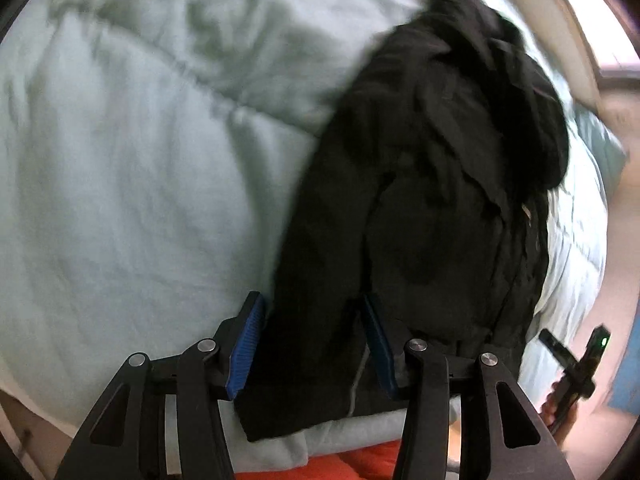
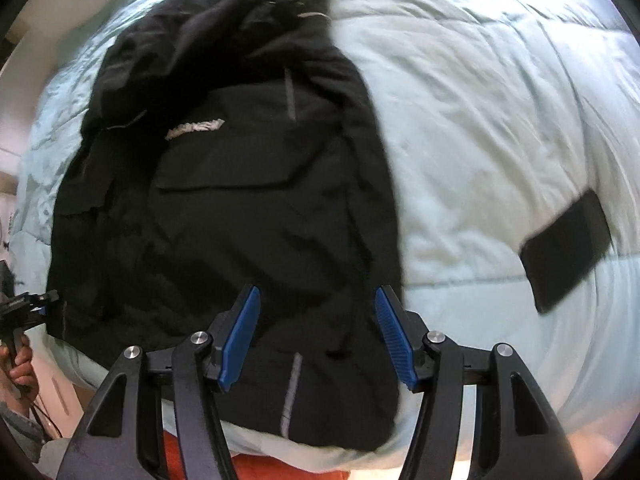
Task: Fold large clothes
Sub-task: 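Grasp the jacket hem with both grippers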
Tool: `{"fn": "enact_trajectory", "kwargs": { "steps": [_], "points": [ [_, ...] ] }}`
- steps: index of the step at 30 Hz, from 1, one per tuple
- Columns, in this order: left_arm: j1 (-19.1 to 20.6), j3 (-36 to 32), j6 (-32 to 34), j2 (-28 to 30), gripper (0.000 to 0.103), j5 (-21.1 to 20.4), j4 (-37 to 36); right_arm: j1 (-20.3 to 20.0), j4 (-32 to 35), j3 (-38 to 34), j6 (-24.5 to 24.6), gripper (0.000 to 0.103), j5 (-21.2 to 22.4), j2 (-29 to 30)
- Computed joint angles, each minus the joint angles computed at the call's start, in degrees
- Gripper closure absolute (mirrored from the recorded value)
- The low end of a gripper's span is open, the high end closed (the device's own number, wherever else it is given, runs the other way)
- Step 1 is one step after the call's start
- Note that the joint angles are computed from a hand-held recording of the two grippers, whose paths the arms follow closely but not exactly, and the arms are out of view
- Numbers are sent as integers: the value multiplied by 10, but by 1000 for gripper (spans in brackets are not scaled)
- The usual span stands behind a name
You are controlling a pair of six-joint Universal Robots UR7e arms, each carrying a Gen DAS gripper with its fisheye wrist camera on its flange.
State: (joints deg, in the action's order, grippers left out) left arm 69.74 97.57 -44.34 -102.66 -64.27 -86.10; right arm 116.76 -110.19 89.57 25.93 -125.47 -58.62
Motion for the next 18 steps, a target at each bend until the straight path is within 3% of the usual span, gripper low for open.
{"fn": "enact_trajectory", "kwargs": {
  "steps": [4,8,12,14,15,16,18],
  "points": [
    [-40,2,27,0,58,24,12,-14,1,39,32,40,7,-37],
    [-29,7,28,13,57,5,16,-37,-26,86,54,40,52,-73],
    [-27,10,24,20,57,17,27,-54,-37,117,68,40,94,-89],
    [-35,12,21,20,57,31,36,-53,-27,121,70,40,93,-89],
    [-41,13,19,19,62,38,39,-48,-23,121,68,43,84,-87],
    [-49,12,18,18,77,45,44,-42,-28,122,61,58,79,-87],
    [-64,13,28,9,85,47,34,-23,-34,119,42,68,56,-83]
  ]
}}
